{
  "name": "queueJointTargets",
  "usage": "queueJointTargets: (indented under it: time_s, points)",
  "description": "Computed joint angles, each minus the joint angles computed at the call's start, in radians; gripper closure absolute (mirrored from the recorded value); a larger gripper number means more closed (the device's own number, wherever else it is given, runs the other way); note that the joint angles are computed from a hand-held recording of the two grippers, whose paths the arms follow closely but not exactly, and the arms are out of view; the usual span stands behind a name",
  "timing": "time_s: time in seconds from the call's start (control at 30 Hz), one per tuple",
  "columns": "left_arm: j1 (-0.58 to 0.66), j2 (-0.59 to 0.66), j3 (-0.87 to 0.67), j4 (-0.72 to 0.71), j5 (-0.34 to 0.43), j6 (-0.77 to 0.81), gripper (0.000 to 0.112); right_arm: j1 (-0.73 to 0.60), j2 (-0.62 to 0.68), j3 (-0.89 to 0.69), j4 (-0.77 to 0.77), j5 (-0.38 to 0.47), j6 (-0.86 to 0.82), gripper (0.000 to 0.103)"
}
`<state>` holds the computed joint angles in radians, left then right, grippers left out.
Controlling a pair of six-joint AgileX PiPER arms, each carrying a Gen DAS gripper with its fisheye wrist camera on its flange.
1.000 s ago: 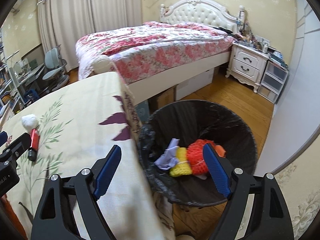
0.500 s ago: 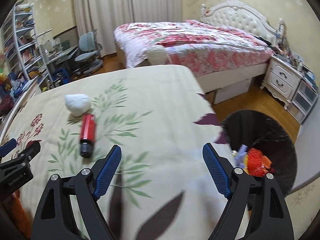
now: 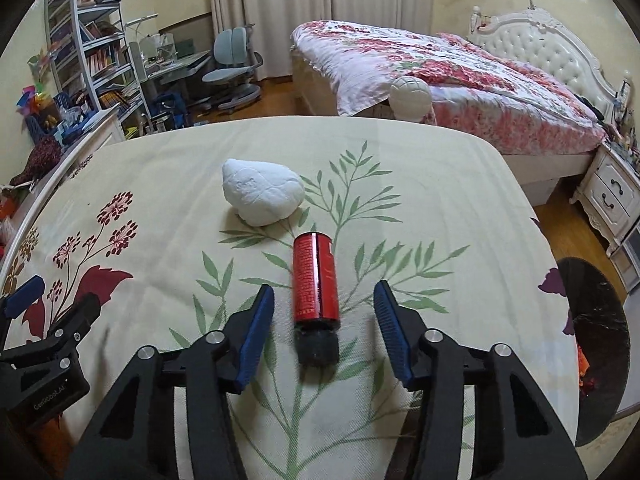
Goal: Collect trash
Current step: 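Move both tools back to the bed and grasp the red canister with the right gripper, then grasp the white foam piece with the left gripper while the right gripper holds the canister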
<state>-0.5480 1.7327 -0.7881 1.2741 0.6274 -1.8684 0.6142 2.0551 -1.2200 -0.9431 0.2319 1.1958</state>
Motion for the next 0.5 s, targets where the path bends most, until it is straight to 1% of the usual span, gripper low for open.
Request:
queueJointTargets:
  time_s: [0.03, 0.07, 0.1, 0.2, 0.27, 0.5]
  points:
    - [0.000, 0.003, -0.002, 0.005, -0.004, 0.002, 0.019, -0.004, 0.009, -0.012, 0.060, 0.001, -0.062, 0.064]
    - [-0.003, 0.008, -0.007, 0.006, -0.007, 0.007, 0.019, -0.009, 0.019, -0.026, 0.121, 0.006, -0.124, 0.070]
    - [-0.002, 0.013, -0.012, 0.008, -0.010, 0.012, 0.019, -0.015, 0.022, -0.028, 0.153, -0.003, -0.157, 0.072]
    - [-0.004, 0.028, -0.032, 0.009, -0.022, 0.026, 0.019, -0.022, 0.010, -0.021, 0.166, 0.003, -0.176, 0.078]
    - [-0.004, 0.039, -0.050, 0.006, -0.031, 0.039, 0.019, -0.034, 0.004, -0.014, 0.137, 0.009, -0.152, 0.078]
    - [-0.026, 0.110, -0.156, -0.036, -0.041, 0.106, 0.019, -0.113, -0.016, 0.028, 0.112, -0.031, -0.122, 0.078]
